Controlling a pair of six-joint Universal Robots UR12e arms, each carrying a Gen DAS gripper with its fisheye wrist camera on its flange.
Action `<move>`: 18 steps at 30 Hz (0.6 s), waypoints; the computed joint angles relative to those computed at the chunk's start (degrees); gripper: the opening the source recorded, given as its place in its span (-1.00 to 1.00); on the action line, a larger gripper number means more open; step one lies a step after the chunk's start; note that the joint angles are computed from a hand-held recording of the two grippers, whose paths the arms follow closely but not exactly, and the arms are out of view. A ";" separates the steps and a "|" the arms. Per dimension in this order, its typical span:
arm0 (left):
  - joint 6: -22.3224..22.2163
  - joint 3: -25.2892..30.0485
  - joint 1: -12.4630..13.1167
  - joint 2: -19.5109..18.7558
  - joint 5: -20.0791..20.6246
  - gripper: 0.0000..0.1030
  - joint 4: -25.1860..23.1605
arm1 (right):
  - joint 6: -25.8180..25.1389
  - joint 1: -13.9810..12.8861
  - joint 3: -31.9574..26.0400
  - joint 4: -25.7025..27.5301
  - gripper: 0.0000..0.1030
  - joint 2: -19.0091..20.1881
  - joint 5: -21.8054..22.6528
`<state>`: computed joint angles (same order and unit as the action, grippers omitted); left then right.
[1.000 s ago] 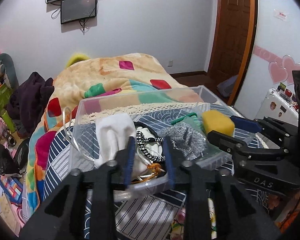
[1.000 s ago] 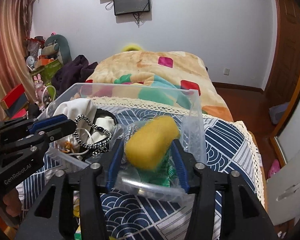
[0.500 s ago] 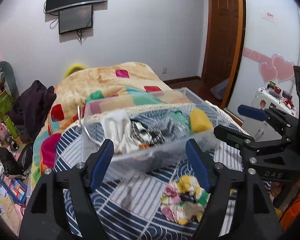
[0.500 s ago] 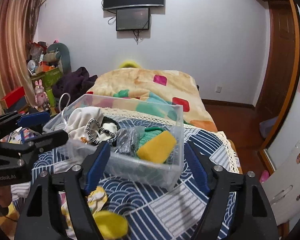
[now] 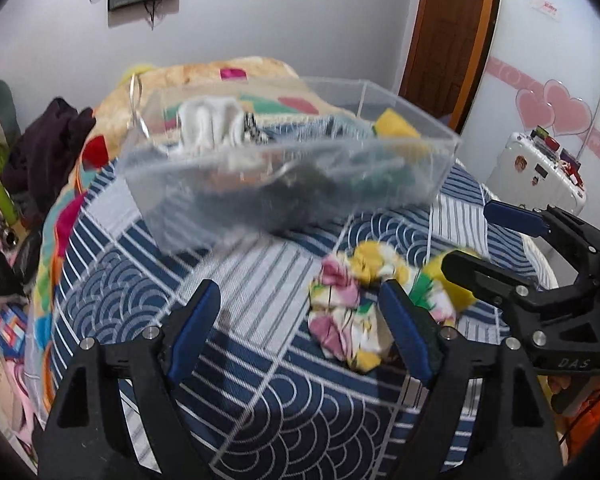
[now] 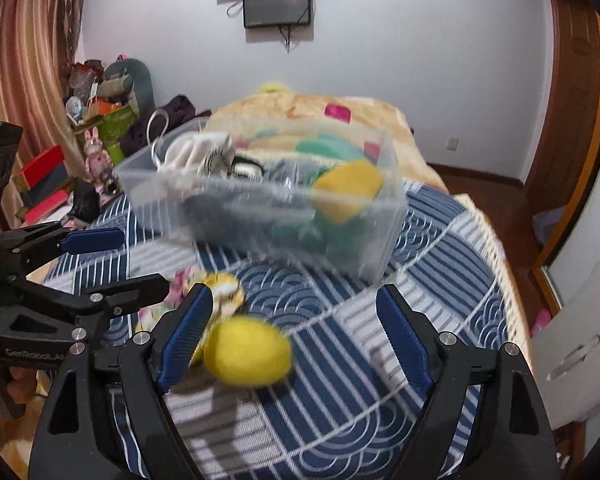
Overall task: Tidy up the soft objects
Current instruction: 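Grasp the floral scrunchie with the left tool while the right tool grasps the yellow ball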
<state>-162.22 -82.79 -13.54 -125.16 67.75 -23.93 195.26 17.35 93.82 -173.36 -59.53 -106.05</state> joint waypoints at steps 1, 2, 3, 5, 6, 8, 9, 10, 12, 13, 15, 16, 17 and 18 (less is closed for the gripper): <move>-0.06 -0.15 0.00 -0.03 0.09 0.59 -0.20 | 0.17 0.10 0.19 0.19 0.59 -0.06 0.17; -0.20 -0.27 0.02 -0.09 0.12 0.59 -0.45 | 0.35 0.14 0.31 0.54 0.58 -0.10 0.46; -0.22 -0.43 0.02 -0.09 0.06 0.59 -0.66 | 0.49 0.11 0.48 0.75 0.58 -0.15 0.79; -0.19 -0.46 -0.01 -0.20 -0.06 0.48 -1.24 | 1.08 -0.04 0.74 1.15 0.58 -0.27 2.02; -0.17 -0.51 -0.03 -0.25 -0.11 0.40 -1.22 | 1.40 -0.18 0.92 1.14 0.58 -0.36 2.83; 0.09 -1.04 -0.10 -0.16 -0.40 0.26 -0.08 | 2.00 -0.42 1.24 1.06 0.53 -0.49 4.30; 0.40 -1.17 -0.14 -0.08 -0.74 0.12 0.02 | 2.13 -0.64 1.43 0.94 0.44 -0.60 5.45; 0.79 -1.29 -0.24 -0.02 -1.07 0.06 -0.01 | 2.38 -0.74 1.61 0.76 0.34 -0.69 6.58; 1.79 -1.43 -0.45 0.06 -1.39 -0.18 0.04 | 2.81 -1.00 1.90 0.49 0.22 -0.77 8.65; 2.21 -1.52 -0.51 0.10 -1.70 -0.24 0.01 | 2.92 -1.09 2.07 0.30 0.15 -0.78 9.51; 2.83 -1.26 -0.48 -0.04 -2.60 -0.49 -0.34 | 2.94 -1.34 2.28 0.16 0.02 -0.81 11.50; 3.00 -1.28 -0.47 -0.05 -3.03 -0.55 -0.48 | 2.94 -1.35 2.25 0.19 -0.07 -0.74 12.24; 3.10 -1.30 -0.44 -0.03 -3.31 -0.65 -0.55 | 2.76 -1.39 2.25 0.22 -0.11 -0.70 13.09; 3.11 -1.34 -0.42 -0.01 -3.55 -0.73 -0.58 | 2.60 -1.41 2.26 0.10 -0.18 -0.66 13.59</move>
